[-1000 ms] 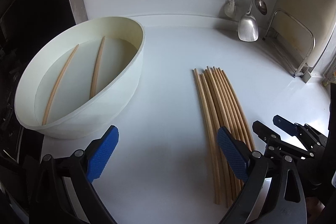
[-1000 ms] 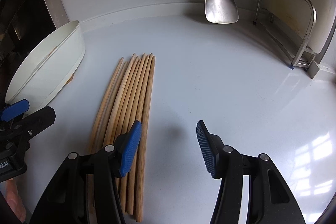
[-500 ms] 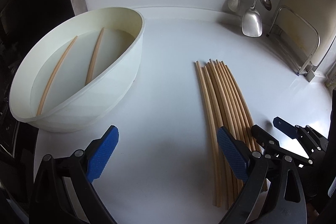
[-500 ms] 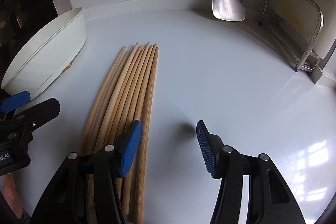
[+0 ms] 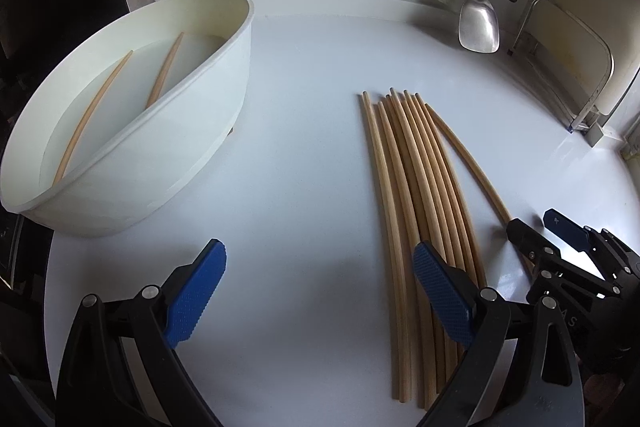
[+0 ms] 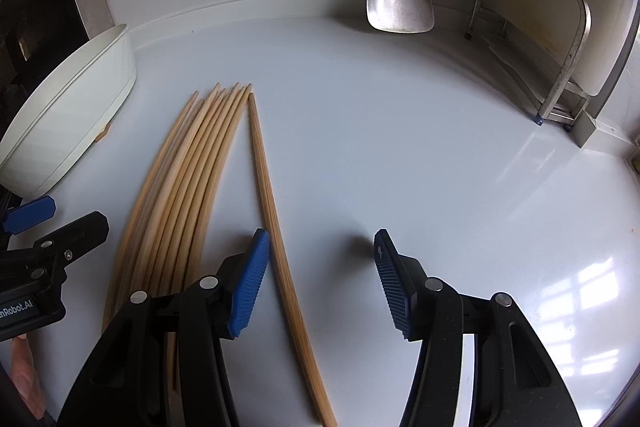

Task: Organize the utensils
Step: 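Close the left tool on a chopstick while the right tool grasps another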

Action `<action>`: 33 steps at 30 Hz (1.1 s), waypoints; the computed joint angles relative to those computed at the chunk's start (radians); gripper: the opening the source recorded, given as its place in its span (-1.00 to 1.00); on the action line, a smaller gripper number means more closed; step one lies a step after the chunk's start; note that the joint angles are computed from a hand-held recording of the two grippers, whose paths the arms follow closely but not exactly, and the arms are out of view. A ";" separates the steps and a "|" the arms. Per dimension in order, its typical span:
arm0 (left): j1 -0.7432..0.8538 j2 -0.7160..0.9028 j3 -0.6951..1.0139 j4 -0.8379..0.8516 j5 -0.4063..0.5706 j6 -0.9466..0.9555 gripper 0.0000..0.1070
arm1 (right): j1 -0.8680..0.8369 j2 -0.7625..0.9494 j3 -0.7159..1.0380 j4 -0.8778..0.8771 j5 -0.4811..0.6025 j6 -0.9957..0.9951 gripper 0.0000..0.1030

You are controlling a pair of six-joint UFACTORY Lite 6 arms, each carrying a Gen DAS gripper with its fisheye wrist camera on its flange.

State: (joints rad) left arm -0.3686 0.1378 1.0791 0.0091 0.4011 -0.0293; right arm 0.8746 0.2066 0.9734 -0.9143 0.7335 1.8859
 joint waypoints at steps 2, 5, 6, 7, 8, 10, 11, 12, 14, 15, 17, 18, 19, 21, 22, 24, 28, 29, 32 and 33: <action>-0.010 0.012 0.003 0.041 -0.004 -0.042 0.74 | 0.002 -0.025 -0.026 -0.015 -0.003 0.014 0.02; -0.019 0.033 0.009 0.088 -0.012 -0.091 0.74 | 0.004 -0.036 -0.037 -0.023 -0.008 0.009 0.02; -0.023 0.042 0.011 0.108 -0.014 -0.110 0.74 | 0.003 -0.035 -0.036 -0.026 -0.013 0.004 0.02; -0.025 0.050 0.014 0.121 -0.016 -0.121 0.74 | 0.001 -0.033 -0.035 -0.029 -0.019 0.000 0.02; -0.026 0.058 0.017 0.129 -0.017 -0.126 0.74 | -0.001 -0.029 -0.032 -0.033 -0.023 -0.006 0.02; -0.025 0.072 0.025 0.129 -0.020 -0.126 0.74 | -0.004 -0.019 -0.025 -0.039 -0.027 -0.015 0.02; -0.024 0.080 0.029 0.132 -0.023 -0.129 0.74 | -0.005 -0.019 -0.026 -0.041 -0.026 -0.016 0.02; -0.024 0.088 0.035 0.139 -0.022 -0.136 0.74 | -0.009 -0.017 -0.026 -0.042 -0.029 -0.018 0.02; -0.025 0.105 0.044 0.138 -0.023 -0.139 0.74 | -0.016 -0.018 -0.029 -0.043 -0.036 -0.023 0.02; -0.022 0.107 0.045 0.128 -0.029 -0.132 0.75 | -0.018 -0.017 -0.030 -0.045 -0.037 -0.024 0.02; -0.021 0.114 0.048 0.139 -0.034 -0.148 0.76 | -0.021 -0.013 -0.027 -0.046 -0.037 -0.031 0.01; -0.021 0.117 0.050 0.142 -0.037 -0.151 0.76 | -0.018 -0.014 -0.028 -0.048 -0.034 -0.027 0.01; -0.022 0.121 0.053 0.146 -0.038 -0.158 0.76 | -0.018 -0.014 -0.028 -0.050 -0.034 -0.026 0.01; -0.027 0.131 0.061 0.154 -0.040 -0.171 0.76 | -0.019 -0.010 -0.027 -0.057 -0.035 -0.022 0.01; -0.029 0.132 0.060 0.162 -0.044 -0.182 0.73 | -0.018 -0.008 -0.026 -0.062 -0.036 -0.019 0.01; -0.037 0.129 0.056 0.173 -0.059 -0.190 0.57 | -0.014 -0.006 -0.027 -0.070 -0.035 -0.013 0.01; -0.056 0.125 0.058 0.156 -0.065 -0.165 0.25 | -0.003 0.006 -0.014 -0.082 -0.039 -0.030 -0.29; -0.059 0.123 0.055 0.146 -0.066 -0.155 0.20 | 0.000 0.011 -0.006 -0.081 -0.039 -0.042 -0.42; -0.071 0.114 0.049 0.124 -0.071 -0.131 -0.13 | 0.017 0.025 0.015 -0.069 -0.028 -0.066 -0.63; -0.073 0.112 0.049 0.106 -0.070 -0.112 -0.32 | 0.021 0.027 0.019 -0.069 -0.027 -0.068 -0.67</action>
State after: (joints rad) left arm -0.4420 0.2500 1.1277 0.1152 0.3307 -0.1413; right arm 0.8960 0.2341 0.9919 -0.9831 0.7066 1.8184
